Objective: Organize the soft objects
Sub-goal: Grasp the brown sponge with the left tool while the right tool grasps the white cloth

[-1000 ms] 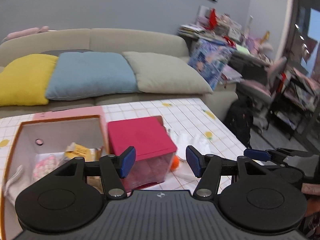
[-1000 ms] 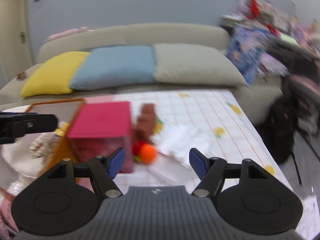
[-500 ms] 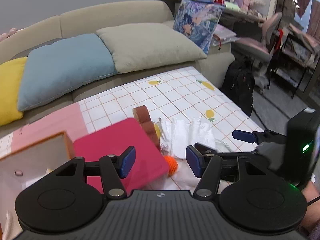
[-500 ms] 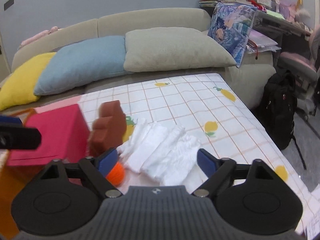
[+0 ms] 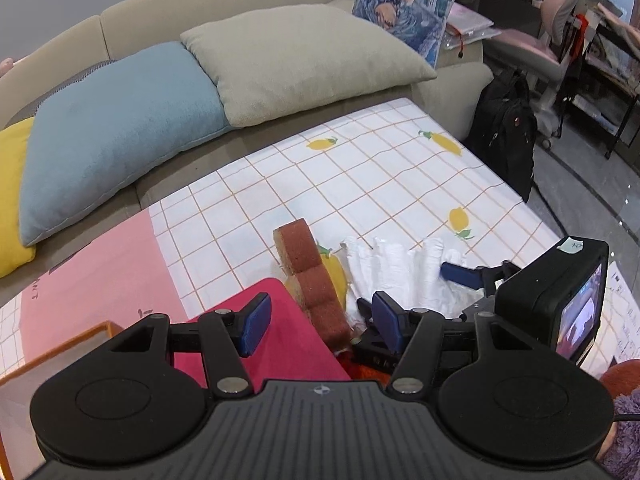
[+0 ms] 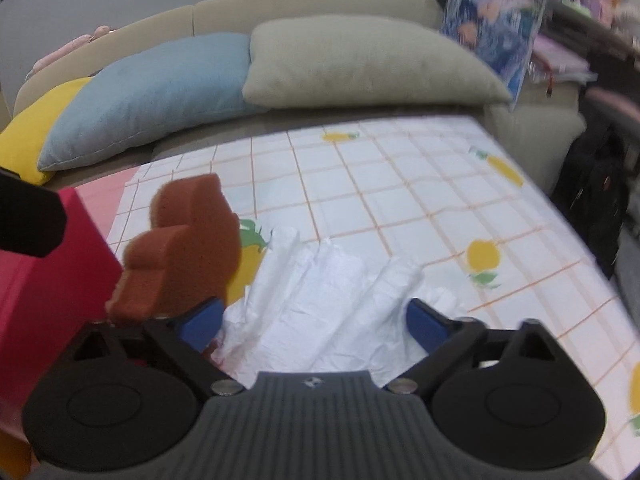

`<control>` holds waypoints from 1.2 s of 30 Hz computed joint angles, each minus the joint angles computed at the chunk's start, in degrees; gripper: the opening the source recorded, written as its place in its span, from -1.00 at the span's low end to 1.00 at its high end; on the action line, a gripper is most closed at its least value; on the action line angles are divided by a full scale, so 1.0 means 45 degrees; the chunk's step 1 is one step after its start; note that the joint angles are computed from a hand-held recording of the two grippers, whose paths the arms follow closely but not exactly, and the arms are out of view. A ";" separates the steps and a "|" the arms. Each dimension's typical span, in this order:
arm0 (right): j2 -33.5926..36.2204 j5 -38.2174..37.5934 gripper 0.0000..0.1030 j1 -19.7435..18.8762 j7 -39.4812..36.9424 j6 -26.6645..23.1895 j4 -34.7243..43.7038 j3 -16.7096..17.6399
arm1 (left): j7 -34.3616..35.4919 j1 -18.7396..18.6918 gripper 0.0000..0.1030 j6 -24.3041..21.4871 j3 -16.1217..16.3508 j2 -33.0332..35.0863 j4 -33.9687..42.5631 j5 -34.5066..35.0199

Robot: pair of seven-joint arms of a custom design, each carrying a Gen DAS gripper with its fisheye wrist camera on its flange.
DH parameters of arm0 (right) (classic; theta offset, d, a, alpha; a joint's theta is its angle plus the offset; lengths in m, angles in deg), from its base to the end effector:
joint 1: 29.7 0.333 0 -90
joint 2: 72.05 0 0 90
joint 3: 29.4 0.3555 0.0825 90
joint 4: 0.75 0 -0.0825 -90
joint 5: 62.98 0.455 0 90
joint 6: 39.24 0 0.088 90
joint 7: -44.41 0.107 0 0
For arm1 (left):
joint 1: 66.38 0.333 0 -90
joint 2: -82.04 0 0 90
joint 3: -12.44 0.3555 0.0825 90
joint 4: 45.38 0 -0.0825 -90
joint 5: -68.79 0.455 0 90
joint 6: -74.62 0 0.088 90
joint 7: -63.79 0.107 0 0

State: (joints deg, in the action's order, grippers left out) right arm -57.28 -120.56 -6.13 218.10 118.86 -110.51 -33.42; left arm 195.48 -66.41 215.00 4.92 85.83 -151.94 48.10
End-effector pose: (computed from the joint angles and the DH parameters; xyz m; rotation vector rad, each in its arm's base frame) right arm 0.6595 0.2748 0.4091 -1.4889 1.9526 -0.7422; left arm 0.6850 -0.0888 0.5532 -1.2299 2.4456 -0.7230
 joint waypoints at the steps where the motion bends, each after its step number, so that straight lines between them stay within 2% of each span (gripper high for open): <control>1: 0.0048 0.0133 0.52 -0.0048 -0.0164 0.0003 0.0017 0.0033 | -0.0104 -0.0026 0.33 -0.0026 -0.0006 0.0132 0.0134 0.0146; 3: 0.0063 -0.0046 0.37 0.0012 -0.0316 -0.0121 0.0029 -0.0022 | -0.0286 -0.0051 0.33 -0.0113 -0.0030 0.0365 0.0377 0.0372; 5: 0.0011 -0.0116 0.04 -0.0003 -0.0321 -0.0087 -0.0043 -0.0044 | -0.0474 -0.0062 0.33 -0.0176 -0.0068 0.0552 0.0588 0.0538; 7: -0.0066 -0.0093 -0.57 0.0006 -0.0396 -0.0429 -0.0087 -0.0015 | -0.0580 -0.0056 0.33 -0.0220 -0.0124 0.0644 0.0703 0.0530; 9: -0.0100 -0.0055 -0.68 -0.0083 -0.0608 -0.0508 -0.0120 0.0042 | -0.0570 -0.0050 0.33 -0.0258 -0.0180 0.0681 0.0745 0.0463; 10: -0.0099 0.0071 -0.81 -0.0168 -0.0780 -0.0401 -0.0147 0.0086 | -0.0557 -0.0061 0.33 -0.0273 -0.0198 0.0714 0.0771 0.0510; 12: -0.0104 0.0145 -0.89 -0.0224 -0.0927 -0.0284 -0.0184 0.0100 | -0.0401 -0.0088 0.38 -0.0094 -0.0234 0.0753 0.0746 0.0636; 15: -0.0298 -0.0468 -0.92 -0.0102 -0.0439 -0.0214 -0.0264 -0.0047 | -0.0390 -0.0157 0.39 -0.0040 -0.0252 0.0977 0.0974 0.1037; 17: -0.0582 -0.1640 -0.92 0.0000 0.0488 -0.0150 -0.0374 -0.0182 | -0.0540 -0.0232 0.39 -0.0153 -0.0257 0.1171 0.1235 0.1494; 20: -0.0943 -0.3391 -0.92 -0.0235 0.2051 0.0449 -0.0554 -0.0149 | -0.0649 -0.0283 0.39 -0.0559 -0.0331 0.1579 0.1797 0.1765; 22: -0.1043 -0.3848 -0.92 -0.0481 0.2526 0.0583 -0.0593 0.0034 | -0.0960 -0.0423 0.39 -0.0723 -0.0313 0.1971 0.2221 0.2342; 25: -0.1104 -0.4461 -0.92 -0.0805 0.3254 0.0992 -0.0661 0.0189 | -0.1919 -0.0777 0.37 -0.1377 -0.0167 0.2746 0.3112 0.3734; 28: -0.1114 -0.5865 -0.92 -0.1056 0.4716 0.1697 -0.0651 0.0228 | -0.3305 -0.1203 0.37 -0.2115 0.0078 0.3545 0.4025 0.5161; 29: -0.1052 -0.6046 -0.92 -0.1152 0.4846 0.1875 -0.0606 0.0290 | -0.3596 -0.1253 0.37 -0.2309 0.0082 0.3720 0.4219 0.5380; 31: -0.0905 -0.5454 -0.92 -0.1296 0.4075 0.1936 -0.0546 0.0463 | -0.4056 -0.1362 0.37 -0.2679 0.0097 0.4021 0.4540 0.5816; 32: -0.0842 -0.5213 -0.92 -0.1317 0.3776 0.1950 -0.0529 0.0488 | -0.4172 -0.1403 0.35 -0.2853 0.0087 0.4139 0.4658 0.6001; 34: -0.0784 -0.4870 -0.92 -0.1320 0.3458 0.2059 -0.0548 0.0451 | -0.4317 -0.1423 0.17 -0.2894 0.0047 0.4239 0.4673 0.6211; 35: -0.0769 -0.4869 -0.92 -0.1289 0.3515 0.2090 -0.0541 0.0400 | -0.4407 -0.1421 0.01 -0.2817 0.0036 0.4237 0.4611 0.6276; 36: -0.0810 -0.4962 -0.92 -0.1256 0.3661 0.2134 -0.0587 0.0343 | -0.4475 -0.1413 -0.08 -0.2690 0.0026 0.4208 0.4500 0.6337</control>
State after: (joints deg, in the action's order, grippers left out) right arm -60.93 -142.89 -11.78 234.57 128.46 -113.15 -31.88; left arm 175.34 -72.76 202.89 5.04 104.76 -131.69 76.61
